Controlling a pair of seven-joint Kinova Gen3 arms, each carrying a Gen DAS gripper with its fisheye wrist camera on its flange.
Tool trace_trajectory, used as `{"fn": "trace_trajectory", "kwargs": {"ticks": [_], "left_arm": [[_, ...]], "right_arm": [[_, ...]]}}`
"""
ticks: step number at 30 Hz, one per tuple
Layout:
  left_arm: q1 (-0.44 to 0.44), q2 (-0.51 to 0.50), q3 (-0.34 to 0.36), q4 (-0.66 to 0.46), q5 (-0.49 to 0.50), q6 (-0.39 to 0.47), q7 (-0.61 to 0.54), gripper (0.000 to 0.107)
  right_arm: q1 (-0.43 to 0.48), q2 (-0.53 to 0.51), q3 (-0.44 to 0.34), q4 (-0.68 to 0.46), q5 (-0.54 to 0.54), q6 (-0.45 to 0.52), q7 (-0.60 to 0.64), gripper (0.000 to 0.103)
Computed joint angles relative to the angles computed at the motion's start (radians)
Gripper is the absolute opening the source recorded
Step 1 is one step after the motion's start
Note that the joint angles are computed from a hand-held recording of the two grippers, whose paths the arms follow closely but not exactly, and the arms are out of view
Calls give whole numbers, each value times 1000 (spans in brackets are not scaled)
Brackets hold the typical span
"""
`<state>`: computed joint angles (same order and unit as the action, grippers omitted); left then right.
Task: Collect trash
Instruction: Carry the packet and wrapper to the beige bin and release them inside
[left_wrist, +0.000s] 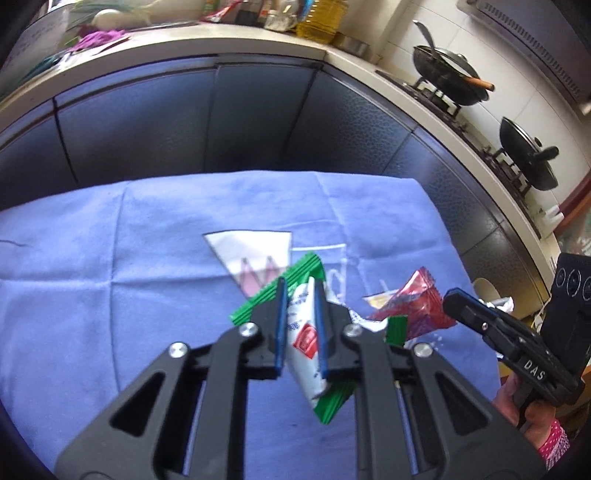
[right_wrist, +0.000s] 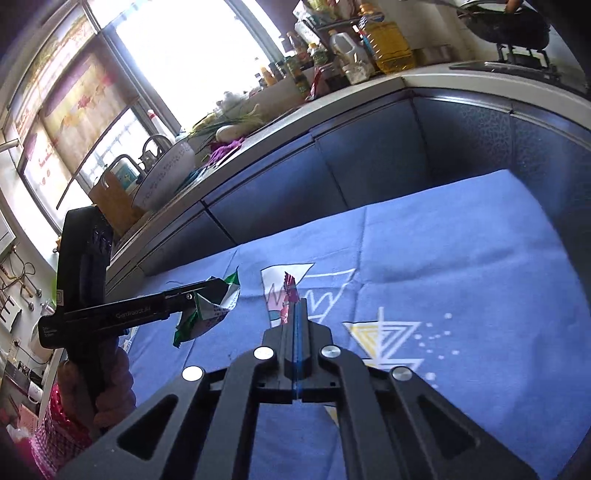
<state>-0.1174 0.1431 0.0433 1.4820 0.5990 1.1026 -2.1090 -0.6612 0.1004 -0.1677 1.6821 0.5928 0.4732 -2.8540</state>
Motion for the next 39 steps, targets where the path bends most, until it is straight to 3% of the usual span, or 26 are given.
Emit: {"fn": "trace_trajectory", "kwargs": {"ticks": [6,11,16,21,26,32,39], "left_arm": [[147,4,80,-45,-39,-30,76,13],[297,49,146,-112,-92,-62,166,13],[452,114,200,-191,-170,-78,250,13],[577,187,228,-244,-234,-78,313,13],[665,273,237,-302,-273,-51,384,13],[727,345,245,-360,-295,-37,409,13],[816,404,232,-437,-363,-32,429,13]], "right_arm": [[54,-191,-45,100,81,161,-92,0],[141,-366,-90,183,68,317,-80,0],[231,-518,-63,290,11,375,-35,0],[299,-590,18,382,-35,325,38,0],[350,-596,94,447,-80,219,111,0],[405,-571,118,494,-145,120,189,0],[484,-592,130,546,-237,77,283,0]]}}
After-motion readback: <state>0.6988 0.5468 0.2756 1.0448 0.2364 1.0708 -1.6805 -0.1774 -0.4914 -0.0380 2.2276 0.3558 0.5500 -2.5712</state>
